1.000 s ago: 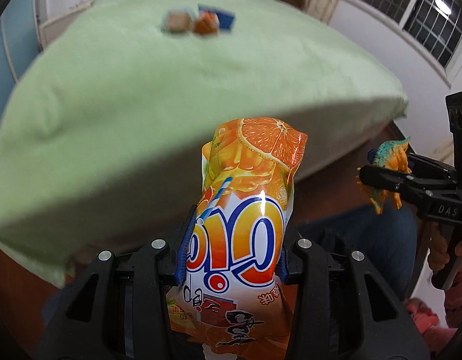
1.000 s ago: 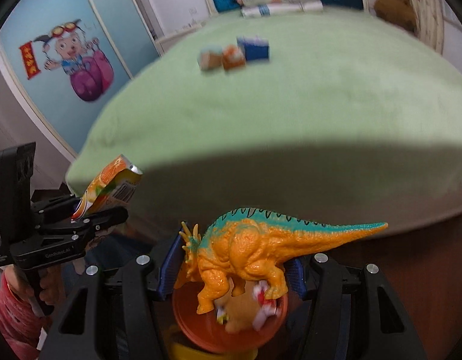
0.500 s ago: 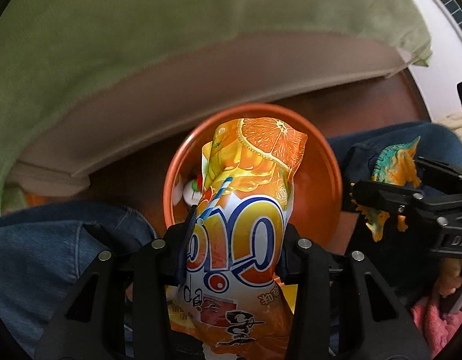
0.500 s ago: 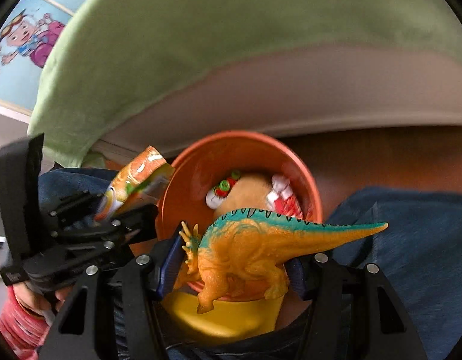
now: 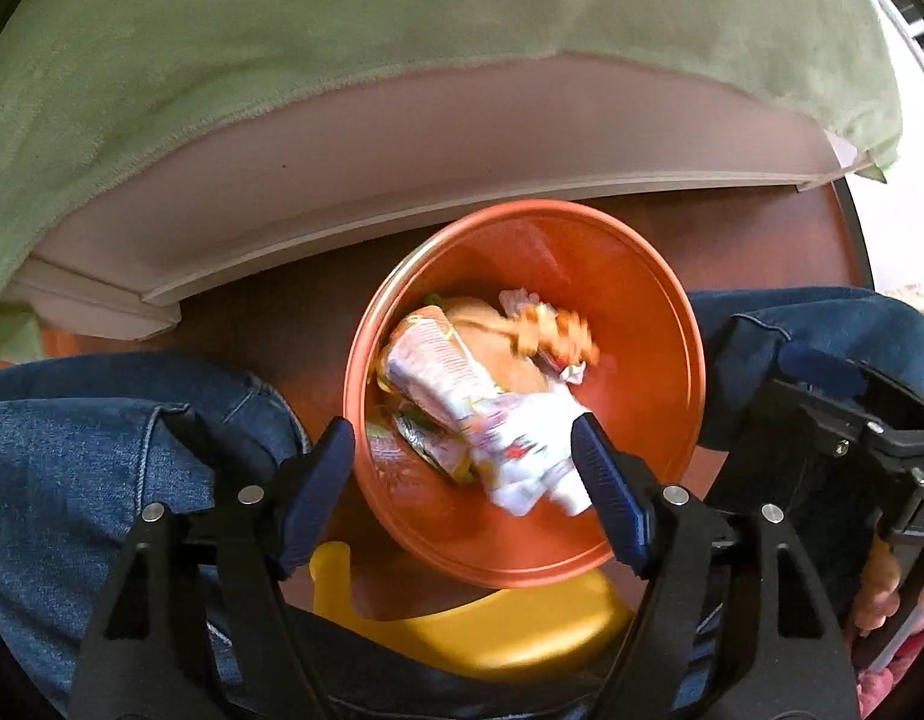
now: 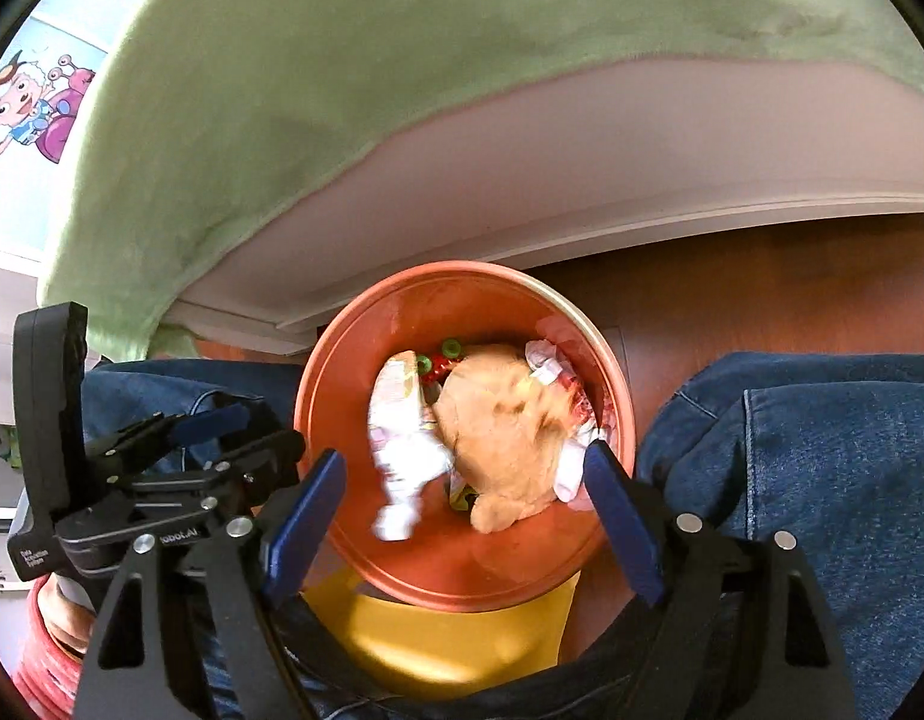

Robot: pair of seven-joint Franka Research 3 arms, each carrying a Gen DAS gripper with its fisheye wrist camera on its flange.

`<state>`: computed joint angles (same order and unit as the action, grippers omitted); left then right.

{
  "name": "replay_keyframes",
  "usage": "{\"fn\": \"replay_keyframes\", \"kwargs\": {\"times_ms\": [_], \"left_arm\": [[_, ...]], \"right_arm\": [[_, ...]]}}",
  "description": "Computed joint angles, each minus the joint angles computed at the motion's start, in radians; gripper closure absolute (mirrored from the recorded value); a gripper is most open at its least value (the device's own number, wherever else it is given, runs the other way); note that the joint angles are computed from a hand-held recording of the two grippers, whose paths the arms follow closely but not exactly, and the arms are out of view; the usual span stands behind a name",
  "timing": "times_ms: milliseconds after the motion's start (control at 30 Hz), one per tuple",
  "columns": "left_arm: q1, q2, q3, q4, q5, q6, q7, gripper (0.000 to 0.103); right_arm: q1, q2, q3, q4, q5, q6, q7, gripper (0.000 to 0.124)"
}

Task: Collect trash
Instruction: 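Lower snack bag and dinosaur into the orange bowl and release both, then grasp the orange knit cap on the bed with the left gripper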

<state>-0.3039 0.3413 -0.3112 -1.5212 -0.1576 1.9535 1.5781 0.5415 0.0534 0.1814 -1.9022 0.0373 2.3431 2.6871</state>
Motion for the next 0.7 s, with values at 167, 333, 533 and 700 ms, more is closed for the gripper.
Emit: {"fn": "replay_keyframes", "kwargs": {"times_ms": [167, 333, 533, 700], "left_arm": [[0.001, -0.015, -0.002, -0.016, -0.003, 0.009, 0.007, 0.03], [0.001, -0.022, 0.0, -0.02, 0.0, 0.031, 0.011, 0.03], [0.006, -0.043, 0.004, -0.028, 0.001, 0.059, 0.014, 0.03], [0.016, -0.074, 0.007, -0.023, -0.012, 0.085, 0.026, 0.03]], "right_arm": [[-0.001, -0.01, 0.0, -0.018, 0.009, 0.019, 0.004, 0.044], [-0.006, -0.025, 0.0, -0.03, -0.004, 0.033, 0.019, 0.044], [-0.016, -0.051, 0.003, -0.054, -0.004, 0.064, 0.037, 0.044], [-0.028, -0.078, 0.006, -0.058, -0.042, 0.076, 0.058, 0.044]]}}
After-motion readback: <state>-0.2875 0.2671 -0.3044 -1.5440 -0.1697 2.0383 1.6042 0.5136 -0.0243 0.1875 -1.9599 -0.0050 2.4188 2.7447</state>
